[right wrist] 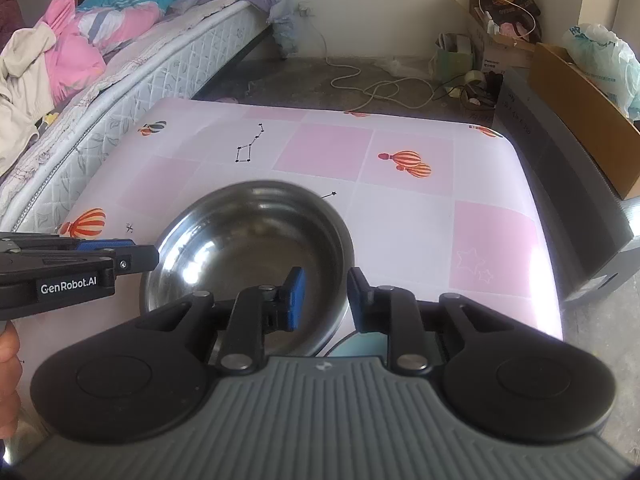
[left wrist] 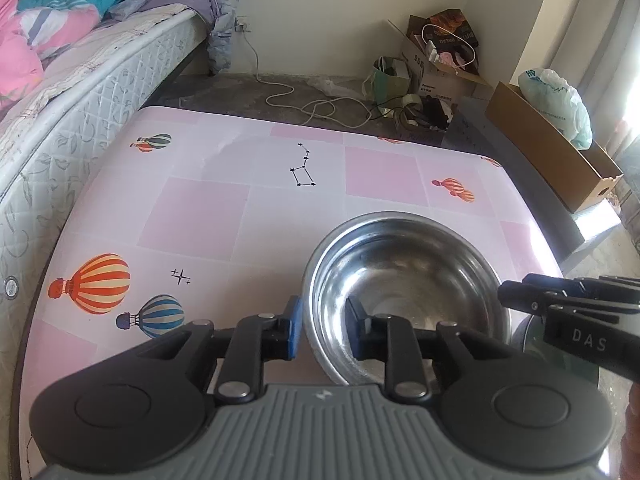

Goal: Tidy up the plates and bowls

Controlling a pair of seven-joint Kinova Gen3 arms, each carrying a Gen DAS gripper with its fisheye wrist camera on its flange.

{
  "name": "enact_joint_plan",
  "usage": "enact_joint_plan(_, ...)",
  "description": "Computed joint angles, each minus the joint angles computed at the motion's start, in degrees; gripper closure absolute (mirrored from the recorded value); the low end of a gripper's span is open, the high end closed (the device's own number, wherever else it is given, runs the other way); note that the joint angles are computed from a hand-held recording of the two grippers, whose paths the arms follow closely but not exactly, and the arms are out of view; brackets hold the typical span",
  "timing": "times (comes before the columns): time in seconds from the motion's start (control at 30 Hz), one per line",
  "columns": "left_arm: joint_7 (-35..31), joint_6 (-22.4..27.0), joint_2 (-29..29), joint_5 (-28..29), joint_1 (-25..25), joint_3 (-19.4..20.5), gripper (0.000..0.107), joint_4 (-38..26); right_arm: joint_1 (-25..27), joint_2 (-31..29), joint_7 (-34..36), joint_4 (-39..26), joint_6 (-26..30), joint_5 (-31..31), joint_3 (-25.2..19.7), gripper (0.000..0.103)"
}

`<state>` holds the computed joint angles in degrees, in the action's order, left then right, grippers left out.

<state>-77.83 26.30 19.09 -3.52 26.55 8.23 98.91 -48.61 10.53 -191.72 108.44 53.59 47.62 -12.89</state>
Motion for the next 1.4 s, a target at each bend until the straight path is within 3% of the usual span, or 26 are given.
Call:
enact_joint_plan(0.13,-1.5,0.3,-0.2,1.1,-1.6,0.7,0.07,0.1,0.1,-0.1,0.2,-0.6,1.3,0.5,0.2,0.071)
enact_joint_plan(0.23,-3.9,3.0,0.9,4.6,-4.2,2.4,0.06,-1.4,1.9,-0.6,1.4,-0.5,-1.1,-0.7,0.6,0.061)
enact_joint_plan(0.37,-8.7,7.7,3.6,12.0,-8.7,5.3,0.058,-4.0,6.2,-0.8,3.4,0.3,-8.0,-4.6,2.1,0.057)
enact_joint_plan(0.6,-11.5,9.9,6.5,15.8,-9.0,5.0,0.06,-5.6,10.2,1.4,11.0,-0.5,-15.2,-12.2,3.9,0.054)
enact_joint_plan(0.73,-13.3,10.4,7.0,18.8,-10.3,5.7,0.06,-5.7,8.9,2.4,12.6,-1.3,-15.9,-13.3,5.1,0.051)
enact_joint_plan(0.83,-12.2,10.4,6.6,17.7,-8.9,4.0,0.06,-5.6,8.3,3.1,14.5,-2.5,-15.6,-14.7,5.3,0.05)
enact_joint_plan(1.3,-15.8,10.3,3.1,19.8,-13.4,3.3,0.06,-1.2,3.1,6.5,18.3,-7.6,-15.6,-16.4,6.8,0.051)
enact_joint_plan(1.4,-14.3,9.2,1.7,17.2,-11.3,2.1,0.054,-0.2,1.4,6.7,17.2,-8.2,-13.8,-15.0,7.5,0.052)
